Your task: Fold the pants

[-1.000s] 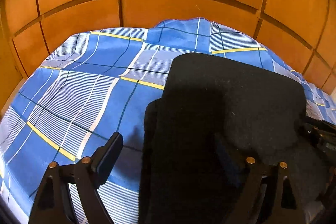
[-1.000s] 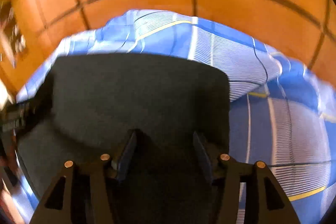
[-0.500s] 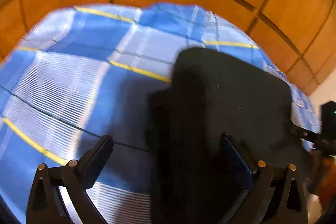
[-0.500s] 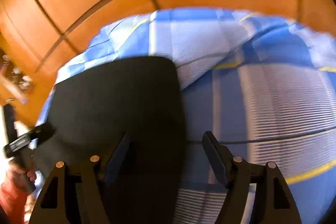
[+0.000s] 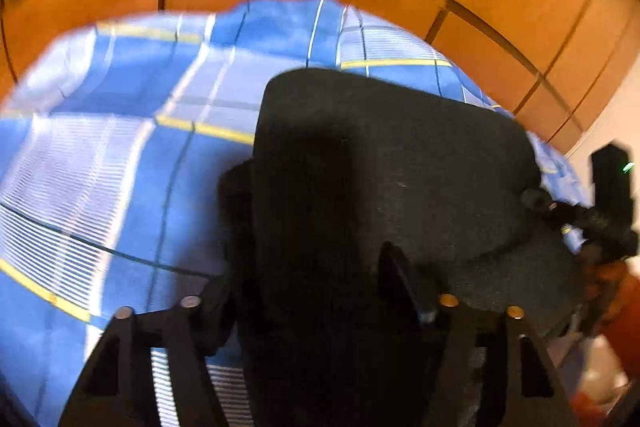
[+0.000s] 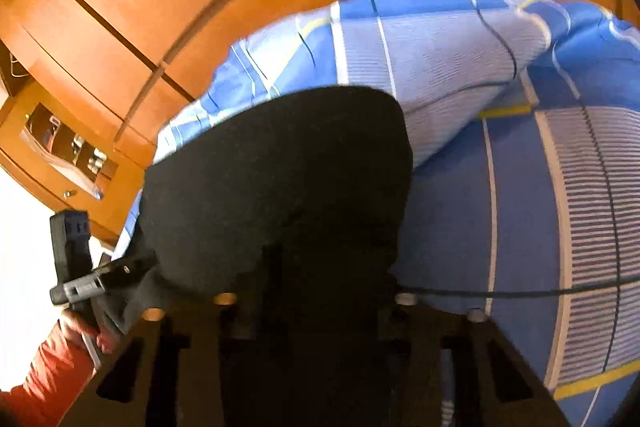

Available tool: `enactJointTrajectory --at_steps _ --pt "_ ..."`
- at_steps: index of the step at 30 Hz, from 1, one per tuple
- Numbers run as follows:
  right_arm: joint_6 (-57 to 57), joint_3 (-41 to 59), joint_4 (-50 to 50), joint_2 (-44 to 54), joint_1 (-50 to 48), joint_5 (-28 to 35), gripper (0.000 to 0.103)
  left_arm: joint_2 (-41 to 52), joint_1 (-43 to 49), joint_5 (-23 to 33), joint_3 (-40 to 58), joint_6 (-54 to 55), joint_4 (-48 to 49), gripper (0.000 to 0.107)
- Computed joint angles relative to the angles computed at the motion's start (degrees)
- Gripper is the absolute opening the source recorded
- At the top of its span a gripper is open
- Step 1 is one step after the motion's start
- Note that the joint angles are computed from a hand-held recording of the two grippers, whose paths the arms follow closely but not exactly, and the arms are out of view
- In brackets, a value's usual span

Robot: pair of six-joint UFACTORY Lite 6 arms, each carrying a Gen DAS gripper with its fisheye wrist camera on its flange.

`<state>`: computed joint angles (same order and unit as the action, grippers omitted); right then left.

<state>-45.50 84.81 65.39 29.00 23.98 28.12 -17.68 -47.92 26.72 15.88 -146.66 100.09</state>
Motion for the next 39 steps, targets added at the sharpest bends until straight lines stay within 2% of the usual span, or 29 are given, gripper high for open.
enactJointTrajectory --at_steps 3,4,7,8,9,13,18,22,25,26,27,28,29,30,32,33,34,35,37,39 --pt "-1.48 -3.24 -0.89 -5.48 2.99 -5.20 0.027 -2.41 -7.71 8.06 -0.11 2.31 -9.65 0.049" --pt "-4.34 -4.28 2.41 -7.26 3.25 -5.43 0.026 -2.97 -8.90 9.68 -0.21 2.44 -10.53 0.047" --pt "-13.40 -7.72 12.84 -13.92 4.40 -4.54 0.021 -6.77 -20.46 20.51 0.16 5.56 -18.75 0.038" --pt "-14.01 -7.96 13.14 -15.20 5.42 -5.03 0.021 -7.43 -23.42 23.27 0.64 5.49 -19.80 0.030" --pt "-14.98 -8.30 13.27 -16.95 6.98 -5.80 0.021 -8.23 -27.54 26.62 1.73 5.38 -21.34 0.028" --pt "-19.05 -11.46 16.45 -23.23 8.42 -4.66 0.016 -2.16 -33.54 33.10 9.58 8.39 -25.62 0.028" --pt "-20.77 -18.04 18.48 -32.62 1.70 -1.05 0.015 5.07 -32.75 29.95 17.59 8.32 -20.96 0.027" --pt "-19.78 -21.44 14.54 -39.70 -11.21 4.86 0.015 17.46 -27.80 22.69 29.81 7.58 -12.58 0.028" --pt "-20.91 -21.78 12.94 -40.24 -20.57 8.26 0.015 30.55 -22.86 17.72 41.89 8.53 -7.27 0.029" --pt "-23.06 -21.98 12.75 -39.39 -24.35 8.63 0.015 35.21 -20.75 15.13 46.54 9.90 -8.13 0.030" --pt "-24.16 -21.58 11.64 -37.09 -27.54 7.89 0.017 41.21 -17.10 10.14 52.00 12.62 -9.43 0.032" --pt "-23.58 -21.20 10.21 -35.26 -29.06 6.75 0.024 45.04 -15.23 7.54 55.67 15.20 -12.58 0.033" --pt "-21.28 -20.35 7.18 -31.33 -30.79 3.65 0.028 48.76 -14.11 6.91 59.17 17.64 -15.65 0.041" --pt "-17.14 -19.00 2.79 -27.93 -31.50 0.85 0.035 51.40 -13.91 8.53 61.17 17.68 -16.57 0.053" --pt "-7.53 -20.01 -8.93 -23.51 -33.34 -7.36 0.036 51.44 -14.97 11.50 61.21 16.39 -17.08 0.062" --pt "-5.38 -22.48 -12.25 -23.70 -34.72 -10.15 0.036 51.20 -16.25 14.73 61.55 19.29 -20.58 0.069" --pt "-4.36 -24.28 -13.18 -25.08 -36.11 -10.53 0.038 50.43 -17.31 16.89 60.86 20.15 -21.68 0.070" --pt "-5.15 -27.01 -11.71 -28.77 -38.35 -8.52 0.039 49.28 -18.82 19.14 59.49 19.57 -21.72 0.071" --pt "-13.05 -32.27 -1.84 -35.30 -42.17 -2.29 0.041 47.36 -21.88 23.35 57.01 19.17 -22.30 0.075" --pt "-18.66 -38.58 4.55 -42.05 -42.92 0.50 0.041 46.99 -24.04 27.06 55.02 19.29 -23.47 0.083"
